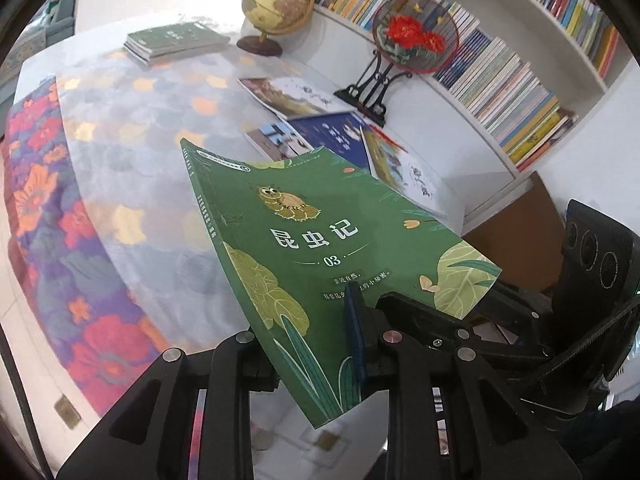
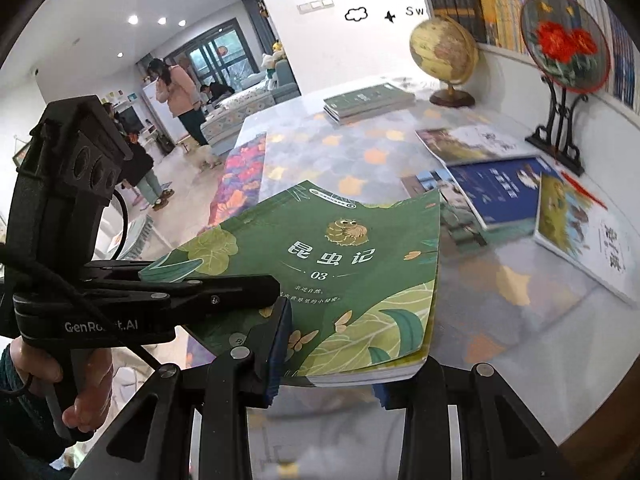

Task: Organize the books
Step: 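Carry the caterpillar book with both tools over the green book stack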

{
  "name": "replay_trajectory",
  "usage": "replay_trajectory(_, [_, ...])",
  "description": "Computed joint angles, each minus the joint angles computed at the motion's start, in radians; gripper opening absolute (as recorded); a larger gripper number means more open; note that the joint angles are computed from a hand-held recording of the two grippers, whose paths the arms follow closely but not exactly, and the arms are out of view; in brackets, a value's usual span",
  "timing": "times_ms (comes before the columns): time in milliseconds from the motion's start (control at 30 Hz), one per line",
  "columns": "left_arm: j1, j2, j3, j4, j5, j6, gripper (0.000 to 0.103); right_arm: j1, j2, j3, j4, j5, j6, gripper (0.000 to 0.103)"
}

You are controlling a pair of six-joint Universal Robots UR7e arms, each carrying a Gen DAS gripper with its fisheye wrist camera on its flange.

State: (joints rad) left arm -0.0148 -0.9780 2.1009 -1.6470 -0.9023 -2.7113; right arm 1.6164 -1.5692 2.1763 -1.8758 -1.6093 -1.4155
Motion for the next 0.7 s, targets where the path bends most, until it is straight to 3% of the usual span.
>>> replay_trajectory(133, [-0.102,-0.090,0.072,0.039,-0.060,0.016,0.023,0.048,-0.106,0.123,-0.079,0.024,0.054,0.034])
replay_trajectory(300, [-0.223,-0.235,0.152,0.100,-0.134,0.081,0.023,0.128,-0.257,0.283,-0.188,0.070,0.198,0.034])
replay_trajectory(400, [-0.286,-0.347,0.213,0.109,-0.176,0.140,0.023,0.193,-0.320,0.366,-0.267,0.081,0.329,0.034])
replay_trajectory(533, [-0.349,-0.473,0.287,0.110,-0.191,0.170,0.023,0.281,-0.320,0.429,-0.382,0.063,0.497,0.034])
replay_trajectory(700, [-0.381,-0.637,0.380,0.102,-0.159,0.204,0.023,0.361,-0.238,0.455,-0.547,0.026,0.621,0.034])
